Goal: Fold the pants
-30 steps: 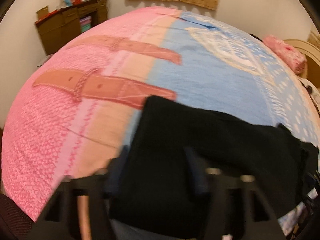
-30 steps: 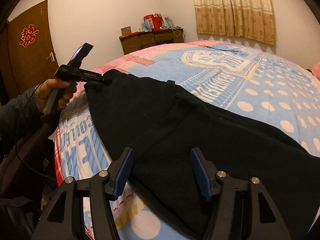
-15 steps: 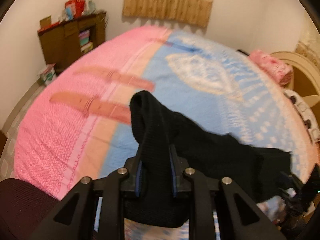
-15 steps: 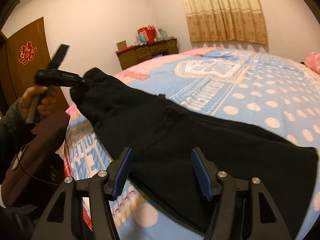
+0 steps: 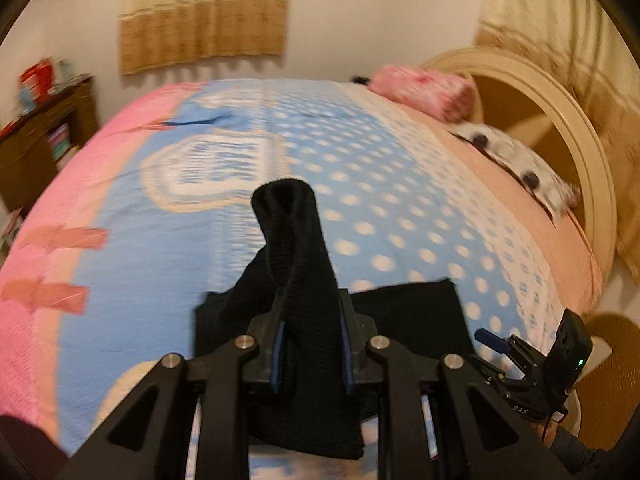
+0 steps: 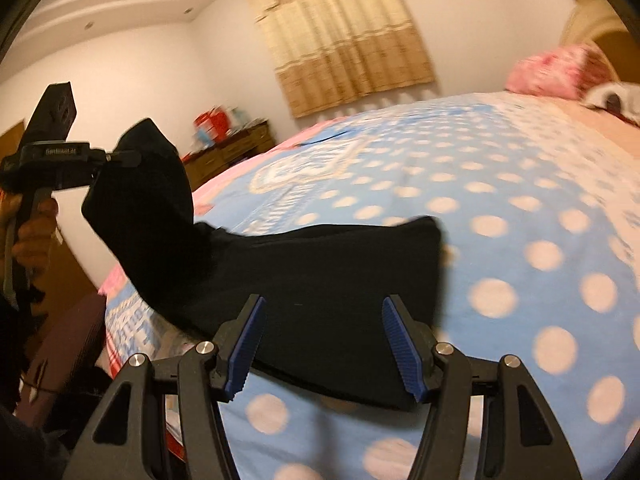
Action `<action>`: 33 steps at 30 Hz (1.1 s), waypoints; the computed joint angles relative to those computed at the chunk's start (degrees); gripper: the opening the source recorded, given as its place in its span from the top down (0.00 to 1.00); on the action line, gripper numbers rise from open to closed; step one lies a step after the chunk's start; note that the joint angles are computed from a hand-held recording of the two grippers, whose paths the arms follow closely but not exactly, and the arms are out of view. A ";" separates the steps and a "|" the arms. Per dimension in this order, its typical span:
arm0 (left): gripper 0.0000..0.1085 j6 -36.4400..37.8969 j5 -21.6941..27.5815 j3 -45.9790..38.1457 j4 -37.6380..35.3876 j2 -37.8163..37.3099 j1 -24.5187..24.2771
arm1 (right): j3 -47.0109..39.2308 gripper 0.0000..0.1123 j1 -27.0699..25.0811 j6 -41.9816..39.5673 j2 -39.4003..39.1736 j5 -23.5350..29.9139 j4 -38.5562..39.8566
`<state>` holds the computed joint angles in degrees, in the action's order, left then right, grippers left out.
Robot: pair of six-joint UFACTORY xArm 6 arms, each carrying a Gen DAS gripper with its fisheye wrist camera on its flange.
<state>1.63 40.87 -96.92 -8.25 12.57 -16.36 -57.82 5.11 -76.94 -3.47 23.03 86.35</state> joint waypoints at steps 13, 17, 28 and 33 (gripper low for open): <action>0.60 2.88 2.45 -11.85 4.71 15.95 -12.05 | 3.67 0.45 -5.73 1.27 -0.90 1.27 3.28; 0.33 3.80 -1.61 -6.46 6.42 12.34 -12.62 | 3.92 0.45 -6.01 1.60 -1.46 1.42 3.77; 0.07 -10.97 -15.45 12.90 22.80 0.68 -2.22 | -2.63 0.45 -7.04 6.90 1.56 13.73 4.50; 0.07 -13.07 -16.04 16.36 23.52 1.02 -1.02 | -5.72 0.45 -2.29 5.85 1.35 7.55 1.89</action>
